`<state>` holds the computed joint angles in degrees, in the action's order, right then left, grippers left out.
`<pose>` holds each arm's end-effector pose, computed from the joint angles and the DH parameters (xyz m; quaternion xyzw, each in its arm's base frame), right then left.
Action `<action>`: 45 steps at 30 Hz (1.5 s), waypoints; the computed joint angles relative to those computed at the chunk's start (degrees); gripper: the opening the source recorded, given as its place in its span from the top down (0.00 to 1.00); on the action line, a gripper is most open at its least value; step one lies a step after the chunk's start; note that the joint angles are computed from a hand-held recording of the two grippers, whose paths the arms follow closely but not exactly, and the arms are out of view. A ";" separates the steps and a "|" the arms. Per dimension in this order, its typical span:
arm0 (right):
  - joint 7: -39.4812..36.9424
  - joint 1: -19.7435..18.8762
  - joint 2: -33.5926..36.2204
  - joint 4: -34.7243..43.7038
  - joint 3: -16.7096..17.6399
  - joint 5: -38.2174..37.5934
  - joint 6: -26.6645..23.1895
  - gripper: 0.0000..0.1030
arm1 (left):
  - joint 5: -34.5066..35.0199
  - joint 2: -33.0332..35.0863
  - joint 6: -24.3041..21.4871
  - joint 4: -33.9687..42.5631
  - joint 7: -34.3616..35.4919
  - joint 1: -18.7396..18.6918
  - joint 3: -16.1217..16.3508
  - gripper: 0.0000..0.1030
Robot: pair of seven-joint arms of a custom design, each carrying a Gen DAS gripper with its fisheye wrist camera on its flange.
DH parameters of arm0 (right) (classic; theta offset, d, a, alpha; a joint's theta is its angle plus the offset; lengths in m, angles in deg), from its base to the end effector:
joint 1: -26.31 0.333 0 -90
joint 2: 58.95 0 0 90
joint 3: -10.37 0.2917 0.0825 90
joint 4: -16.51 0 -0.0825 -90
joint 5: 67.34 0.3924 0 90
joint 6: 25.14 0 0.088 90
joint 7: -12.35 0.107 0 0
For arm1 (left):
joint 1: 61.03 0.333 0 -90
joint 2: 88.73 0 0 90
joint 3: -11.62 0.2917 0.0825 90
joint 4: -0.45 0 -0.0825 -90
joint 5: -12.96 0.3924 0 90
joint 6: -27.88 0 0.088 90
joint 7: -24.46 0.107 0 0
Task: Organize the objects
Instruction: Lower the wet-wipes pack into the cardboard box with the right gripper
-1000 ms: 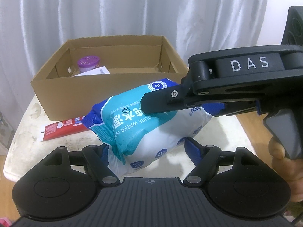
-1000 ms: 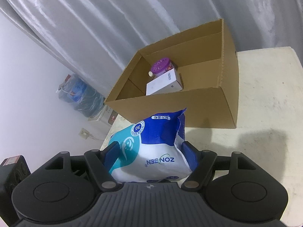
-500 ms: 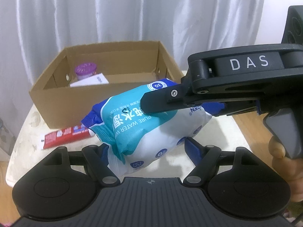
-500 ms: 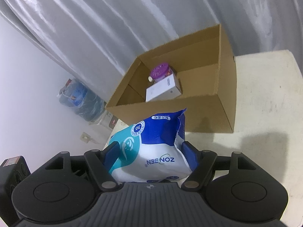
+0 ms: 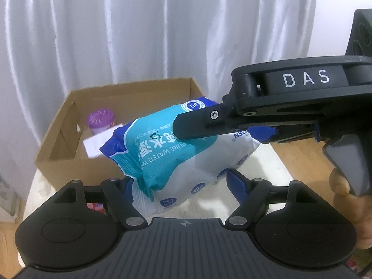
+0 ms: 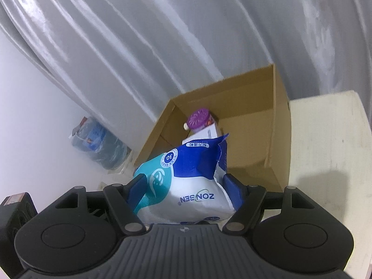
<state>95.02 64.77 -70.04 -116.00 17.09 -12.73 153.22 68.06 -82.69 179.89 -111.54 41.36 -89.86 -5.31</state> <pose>0.4153 0.3230 0.4867 -0.6156 0.6240 0.0101 0.4812 0.4230 -0.4599 0.4564 -0.5609 0.7181 -0.3358 0.2387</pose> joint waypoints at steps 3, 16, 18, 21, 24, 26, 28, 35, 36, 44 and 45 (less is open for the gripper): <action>0.52 -1.51 2.20 3.18 -0.17 -2.20 -1.37 0.26 | -1.17 1.87 0.93 2.41 2.92 0.84 0.70 0.26; 3.36 -13.03 22.22 28.19 0.94 -16.88 -18.42 0.26 | -22.51 19.68 0.93 23.06 23.37 3.73 3.40 0.26; 4.93 -13.95 25.91 32.55 1.04 -20.38 -20.76 0.26 | -26.22 22.64 -0.45 26.57 27.04 4.11 3.37 0.26; 6.79 -14.93 30.51 38.11 1.15 -24.07 -23.38 0.26 | -31.84 26.53 -2.67 31.50 33.60 5.40 2.67 0.26; 7.66 -15.70 33.40 41.59 1.24 -26.57 -25.05 0.26 | -35.02 31.47 -6.58 38.89 40.18 5.22 2.80 0.26; 9.02 -15.36 34.53 43.00 0.66 -29.18 -26.03 0.26 | -37.27 34.27 -8.79 43.08 44.43 5.27 2.57 0.26; 10.69 -14.68 35.65 44.79 -0.28 -32.65 -27.89 0.26 | -38.92 36.78 -11.21 46.95 47.62 4.85 2.85 0.26; 11.77 -14.60 35.89 44.66 -0.71 -38.25 -26.87 0.27 | -42.58 42.04 -17.13 54.79 52.96 2.79 4.13 0.20; 11.88 -14.63 35.66 44.26 -0.64 -38.27 -26.40 0.27 | -43.39 41.81 -16.98 54.36 52.93 3.07 3.97 0.20; 10.53 -15.62 34.53 43.09 0.70 -36.24 -25.05 0.32 | -44.73 33.99 -7.98 40.61 53.17 7.03 4.06 0.20; 10.31 -15.61 34.14 42.77 0.78 -36.05 -24.84 0.33 | -44.72 32.87 -7.06 39.17 52.96 7.40 3.99 0.20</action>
<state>105.33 49.16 -35.90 -73.23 17.87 -48.78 128.38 23.33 -49.81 172.82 -72.37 94.32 -82.46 -1.32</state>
